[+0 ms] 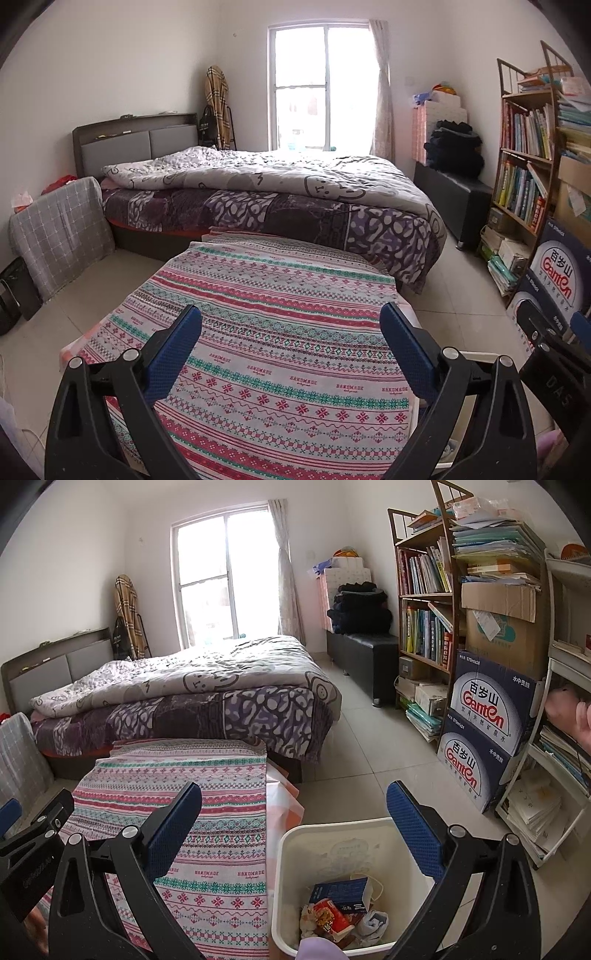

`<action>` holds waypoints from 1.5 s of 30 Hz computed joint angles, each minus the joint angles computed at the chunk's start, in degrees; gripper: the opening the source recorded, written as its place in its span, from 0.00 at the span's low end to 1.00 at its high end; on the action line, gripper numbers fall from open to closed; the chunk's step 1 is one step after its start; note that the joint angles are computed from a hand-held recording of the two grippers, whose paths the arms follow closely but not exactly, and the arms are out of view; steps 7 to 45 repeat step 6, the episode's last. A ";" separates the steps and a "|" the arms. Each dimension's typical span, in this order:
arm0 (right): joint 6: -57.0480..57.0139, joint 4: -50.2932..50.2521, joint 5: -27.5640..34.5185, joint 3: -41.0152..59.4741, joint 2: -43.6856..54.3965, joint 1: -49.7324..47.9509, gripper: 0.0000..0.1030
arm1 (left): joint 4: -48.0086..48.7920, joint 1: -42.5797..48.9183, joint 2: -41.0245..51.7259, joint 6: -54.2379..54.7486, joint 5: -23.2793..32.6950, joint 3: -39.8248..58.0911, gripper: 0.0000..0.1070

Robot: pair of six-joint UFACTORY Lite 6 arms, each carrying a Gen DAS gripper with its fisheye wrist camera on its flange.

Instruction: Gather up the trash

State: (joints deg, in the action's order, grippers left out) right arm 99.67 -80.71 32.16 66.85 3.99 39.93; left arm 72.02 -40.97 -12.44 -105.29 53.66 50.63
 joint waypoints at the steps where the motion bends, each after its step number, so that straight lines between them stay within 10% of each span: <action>1: -0.04 0.07 -0.09 -0.17 -0.08 -0.08 0.93 | -0.23 0.10 -0.08 0.00 -0.12 0.08 0.88; 45: 0.20 -0.21 -0.12 -0.81 -0.44 -0.11 0.93 | -1.33 0.78 -0.62 0.71 -1.11 0.37 0.89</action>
